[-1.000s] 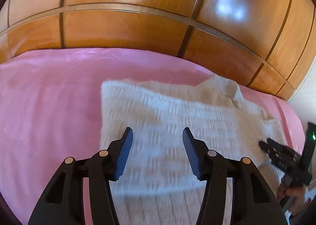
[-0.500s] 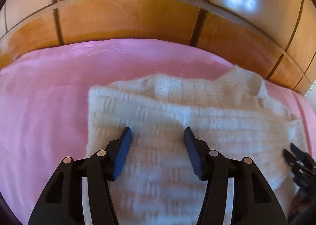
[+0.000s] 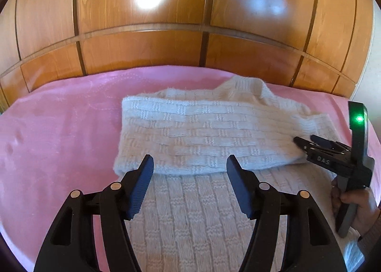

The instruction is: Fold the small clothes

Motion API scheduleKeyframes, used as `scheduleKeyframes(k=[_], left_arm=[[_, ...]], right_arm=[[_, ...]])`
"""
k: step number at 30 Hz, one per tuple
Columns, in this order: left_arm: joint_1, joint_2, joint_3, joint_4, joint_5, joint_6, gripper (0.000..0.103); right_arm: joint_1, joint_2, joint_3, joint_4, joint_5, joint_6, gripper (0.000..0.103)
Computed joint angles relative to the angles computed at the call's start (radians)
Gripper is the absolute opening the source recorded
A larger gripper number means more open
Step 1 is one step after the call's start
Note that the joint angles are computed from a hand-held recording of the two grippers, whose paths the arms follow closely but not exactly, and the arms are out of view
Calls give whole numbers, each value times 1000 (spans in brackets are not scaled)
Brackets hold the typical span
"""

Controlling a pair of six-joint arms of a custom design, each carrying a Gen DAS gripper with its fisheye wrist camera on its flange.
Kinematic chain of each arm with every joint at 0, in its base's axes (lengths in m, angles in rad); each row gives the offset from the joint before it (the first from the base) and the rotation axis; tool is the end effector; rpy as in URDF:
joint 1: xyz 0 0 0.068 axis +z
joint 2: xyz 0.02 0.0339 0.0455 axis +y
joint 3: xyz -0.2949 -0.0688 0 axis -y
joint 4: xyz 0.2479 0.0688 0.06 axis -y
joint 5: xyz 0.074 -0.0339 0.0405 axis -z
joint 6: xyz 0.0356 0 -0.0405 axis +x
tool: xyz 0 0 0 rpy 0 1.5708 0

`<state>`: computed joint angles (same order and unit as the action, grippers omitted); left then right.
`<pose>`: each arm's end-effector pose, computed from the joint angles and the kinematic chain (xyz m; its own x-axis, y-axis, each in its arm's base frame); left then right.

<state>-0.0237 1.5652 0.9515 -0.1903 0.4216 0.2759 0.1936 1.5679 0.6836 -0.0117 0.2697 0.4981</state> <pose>0.3290 -0.0224 0.2380 -0.6095 0.2631 -0.7479 0.4900 0.8666 -0.0945 0.2867 0.0466 0.1701 -0.6837 0.3352 -0.6482 0.3467 0.9308 0.1157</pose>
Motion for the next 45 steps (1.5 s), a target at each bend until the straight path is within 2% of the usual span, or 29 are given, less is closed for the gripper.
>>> scheduleKeyframes(k=[8,14,19,21,26,27,28,29,31,35,40,43,45], left_arm=[[-10,15,6,20,-8,0,63],[-30,107,56,32,-40,-6,63],[-47,243,135,17,-97,-19,63],[-36,295,171,2,-68,-41,68],[-9,248,147,-14,-34,-33,69],[13,230,131,-26,-9,-23,69],[33,210,116,-38,5,-13,69],[49,195,104,-48,15,-6,69],[113,154,70,-92,66,33,69],[235,102,27,-164,133,145,69],[411,81,-5,-357,231,358,69],[477,79,-17,-462,260,468,66],[533,61,-41,-537,277,566,64]], right_arm=[[3,3,6,-6,3,1,67],[0,3,1,3,-3,5,68],[1,3,0,4,-2,8,68],[1,2,0,2,0,8,69],[5,6,13,-19,7,3,70],[10,4,21,-36,16,3,71],[16,1,29,-53,22,0,82],[25,-5,38,-77,30,-3,97],[56,-28,52,-136,71,1,100],[88,-152,-7,-203,84,37,100],[85,-416,-142,-359,73,138,100],[58,-626,-234,-482,-21,207,98],[73,-803,-290,-597,-100,284,87]])
